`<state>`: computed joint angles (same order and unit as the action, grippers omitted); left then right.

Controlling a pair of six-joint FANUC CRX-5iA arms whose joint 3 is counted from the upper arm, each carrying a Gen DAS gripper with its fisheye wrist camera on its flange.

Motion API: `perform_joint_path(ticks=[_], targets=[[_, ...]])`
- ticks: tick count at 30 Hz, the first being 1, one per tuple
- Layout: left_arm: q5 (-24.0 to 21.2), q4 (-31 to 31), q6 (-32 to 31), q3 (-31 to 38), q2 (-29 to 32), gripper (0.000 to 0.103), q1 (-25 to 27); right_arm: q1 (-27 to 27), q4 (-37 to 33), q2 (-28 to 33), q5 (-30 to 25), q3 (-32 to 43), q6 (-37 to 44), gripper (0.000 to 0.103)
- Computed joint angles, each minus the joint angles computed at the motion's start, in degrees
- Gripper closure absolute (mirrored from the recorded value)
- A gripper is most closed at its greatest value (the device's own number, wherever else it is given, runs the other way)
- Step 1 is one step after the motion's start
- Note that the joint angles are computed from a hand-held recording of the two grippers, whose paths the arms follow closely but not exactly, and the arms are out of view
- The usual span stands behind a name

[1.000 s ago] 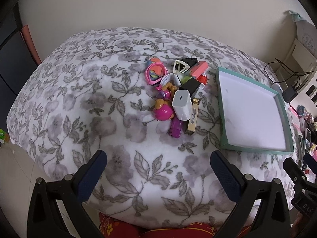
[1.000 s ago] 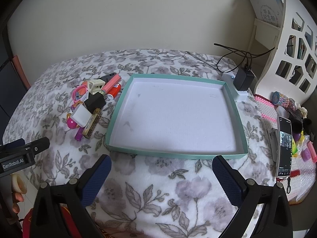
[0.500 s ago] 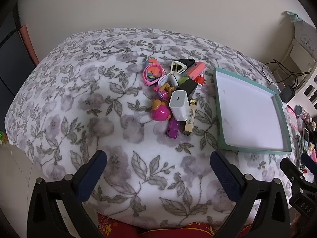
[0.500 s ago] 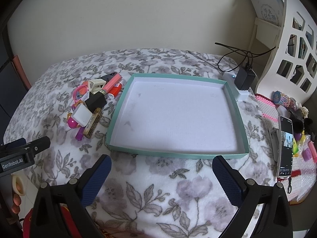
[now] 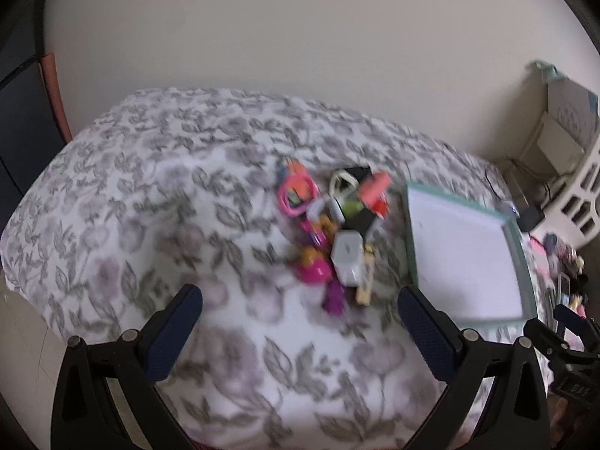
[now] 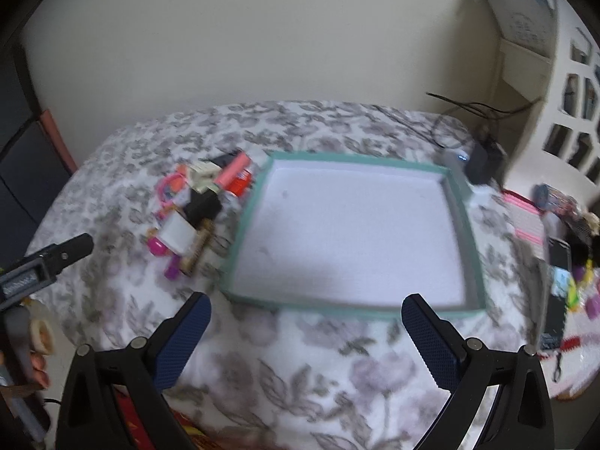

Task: Organize rigid objects
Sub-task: 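Reach the right gripper to the white charger while the left gripper reaches the pink toy figure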

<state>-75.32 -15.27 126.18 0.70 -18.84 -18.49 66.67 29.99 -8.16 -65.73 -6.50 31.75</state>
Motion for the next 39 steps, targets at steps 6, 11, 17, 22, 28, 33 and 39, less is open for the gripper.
perform_joint_path(ticks=[6, 11, 17, 22, 28, 33, 39], targets=[[-1.9, 3.8, -5.2, 0.8, 2.5, 0.0, 6.5, -2.6, -6.9, 7.9, 1.9, 10.1, 8.2, 0.009], [-3.3, 5.2, -5.9, 1.4, 5.5, 0.0, 9.9, -4.5, -15.7, 16.5, 0.9, 20.5, 15.2, 0.015], [-2.6, 8.0, -5.7, -0.3, 8.0, 0.0, 14.7, -6.0, -22.5, 26.1, -4.2, 31.6, 19.8, 0.021], [-1.8, 10.3, -5.1, -1.8, 9.6, 0.0, 17.5, -6.7, -25.3, 31.4, -6.9, 37.7, 20.9, 0.025], [-0.2, 13.0, -4.9, -3.9, 9.9, 0.0, 19.9, -6.7, -27.0, 35.3, -9.7, 42.5, 21.3, 0.036], [0.7, 15.1, -5.6, -4.9, 10.1, 0.0, 20.8, -6.2, -26.1, 36.4, -10.7, 43.6, 20.6, 0.056], [2.8, 19.0, -7.2, -6.9, 9.1, 0.0, 21.7, -7.2, -27.5, 33.0, -7.8, 39.5, 18.8, 0.06]])
